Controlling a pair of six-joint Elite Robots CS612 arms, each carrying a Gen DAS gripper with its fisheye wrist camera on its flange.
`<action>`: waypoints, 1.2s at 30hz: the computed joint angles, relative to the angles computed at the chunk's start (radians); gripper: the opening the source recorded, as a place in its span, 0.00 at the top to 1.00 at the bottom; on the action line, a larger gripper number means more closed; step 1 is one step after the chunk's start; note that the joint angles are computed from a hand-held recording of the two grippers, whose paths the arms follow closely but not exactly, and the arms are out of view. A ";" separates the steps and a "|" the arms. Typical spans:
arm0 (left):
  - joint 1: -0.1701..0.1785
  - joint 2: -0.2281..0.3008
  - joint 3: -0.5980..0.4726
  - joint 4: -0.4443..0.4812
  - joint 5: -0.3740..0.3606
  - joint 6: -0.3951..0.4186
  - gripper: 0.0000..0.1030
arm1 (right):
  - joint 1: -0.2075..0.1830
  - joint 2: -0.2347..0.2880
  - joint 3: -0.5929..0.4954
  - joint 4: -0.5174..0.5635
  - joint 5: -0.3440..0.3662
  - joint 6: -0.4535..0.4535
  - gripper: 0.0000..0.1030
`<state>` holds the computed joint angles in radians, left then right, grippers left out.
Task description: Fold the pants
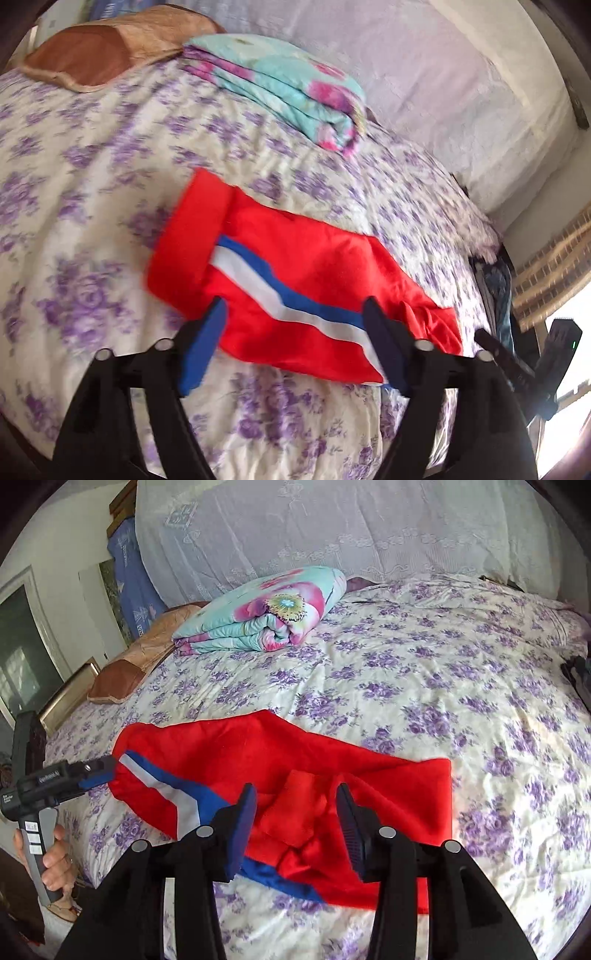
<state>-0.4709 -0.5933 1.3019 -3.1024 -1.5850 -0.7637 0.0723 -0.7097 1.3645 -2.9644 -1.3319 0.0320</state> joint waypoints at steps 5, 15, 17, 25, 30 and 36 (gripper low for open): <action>0.031 0.007 0.003 0.051 -0.057 -0.168 0.28 | -0.029 -0.018 0.072 -0.013 0.089 0.032 0.56; 0.028 0.112 -0.211 0.249 -0.034 -0.177 0.78 | -0.066 -0.048 0.183 -0.072 0.121 0.112 0.56; 0.016 0.099 -0.198 0.229 0.003 -0.150 0.82 | -0.066 -0.047 0.185 -0.066 0.112 0.116 0.56; -0.052 0.010 -0.070 0.103 0.205 0.028 0.82 | -0.023 0.015 0.048 0.089 0.274 -0.018 0.56; -0.045 0.010 -0.074 0.103 0.176 0.042 0.82 | 0.038 0.091 -0.114 0.202 0.194 -0.138 0.75; -0.032 0.031 -0.109 0.126 0.134 0.054 0.82 | 0.064 0.129 -0.241 0.464 0.129 -0.201 0.75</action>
